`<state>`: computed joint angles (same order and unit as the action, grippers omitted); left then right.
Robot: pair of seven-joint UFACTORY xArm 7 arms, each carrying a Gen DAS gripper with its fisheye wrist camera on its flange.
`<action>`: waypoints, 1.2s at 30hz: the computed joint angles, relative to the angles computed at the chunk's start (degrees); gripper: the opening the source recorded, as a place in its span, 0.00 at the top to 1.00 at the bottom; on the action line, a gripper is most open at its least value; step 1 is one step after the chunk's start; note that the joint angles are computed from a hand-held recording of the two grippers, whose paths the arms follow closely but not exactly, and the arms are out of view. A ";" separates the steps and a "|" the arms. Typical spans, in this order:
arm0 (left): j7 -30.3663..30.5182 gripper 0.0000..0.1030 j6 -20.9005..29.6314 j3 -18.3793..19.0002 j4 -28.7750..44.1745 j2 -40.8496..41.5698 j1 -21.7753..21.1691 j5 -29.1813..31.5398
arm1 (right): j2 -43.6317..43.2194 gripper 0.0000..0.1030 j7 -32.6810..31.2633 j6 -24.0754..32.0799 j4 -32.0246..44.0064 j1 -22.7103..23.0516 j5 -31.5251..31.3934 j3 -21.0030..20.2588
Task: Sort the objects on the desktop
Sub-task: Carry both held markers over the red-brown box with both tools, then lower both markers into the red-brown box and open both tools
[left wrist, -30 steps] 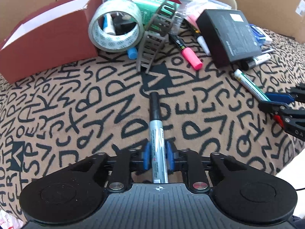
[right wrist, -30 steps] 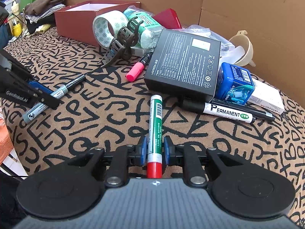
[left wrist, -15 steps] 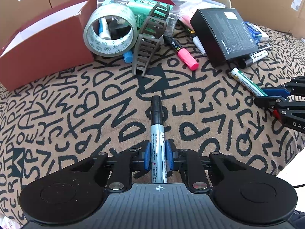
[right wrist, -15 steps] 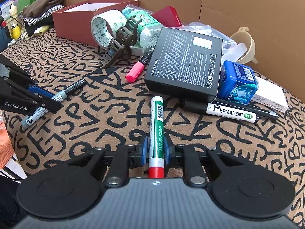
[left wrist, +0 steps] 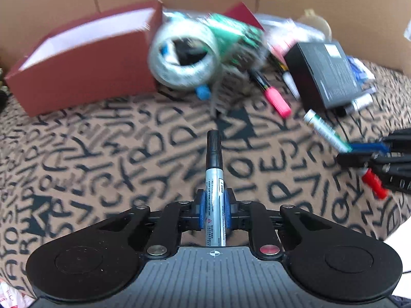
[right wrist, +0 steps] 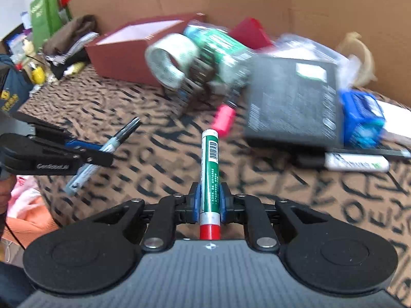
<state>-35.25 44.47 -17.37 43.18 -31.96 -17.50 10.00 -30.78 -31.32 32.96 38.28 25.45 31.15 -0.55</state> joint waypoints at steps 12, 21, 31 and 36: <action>2.04 0.90 -0.91 2.87 7.58 0.90 7.96 5.23 | 17.21 0.83 -1.61 -5.01 19.79 5.34 10.23 4.07; 6.39 0.90 -3.96 7.45 19.06 9.74 11.87 4.60 | 34.03 0.83 12.77 -6.94 40.79 1.20 -0.59 11.63; 11.30 0.90 -4.05 12.71 30.70 24.55 13.02 0.40 | 52.60 0.83 39.92 -3.15 62.01 4.79 -24.33 10.89; 14.19 0.90 -4.19 14.55 34.62 29.92 13.40 -2.35 | 59.12 0.83 47.93 0.09 70.35 6.70 -29.12 9.33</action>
<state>-21.06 40.27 -2.83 77.80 -2.04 -4.10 7.65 28.34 16.61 33.05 108.63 32.15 2.03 8.79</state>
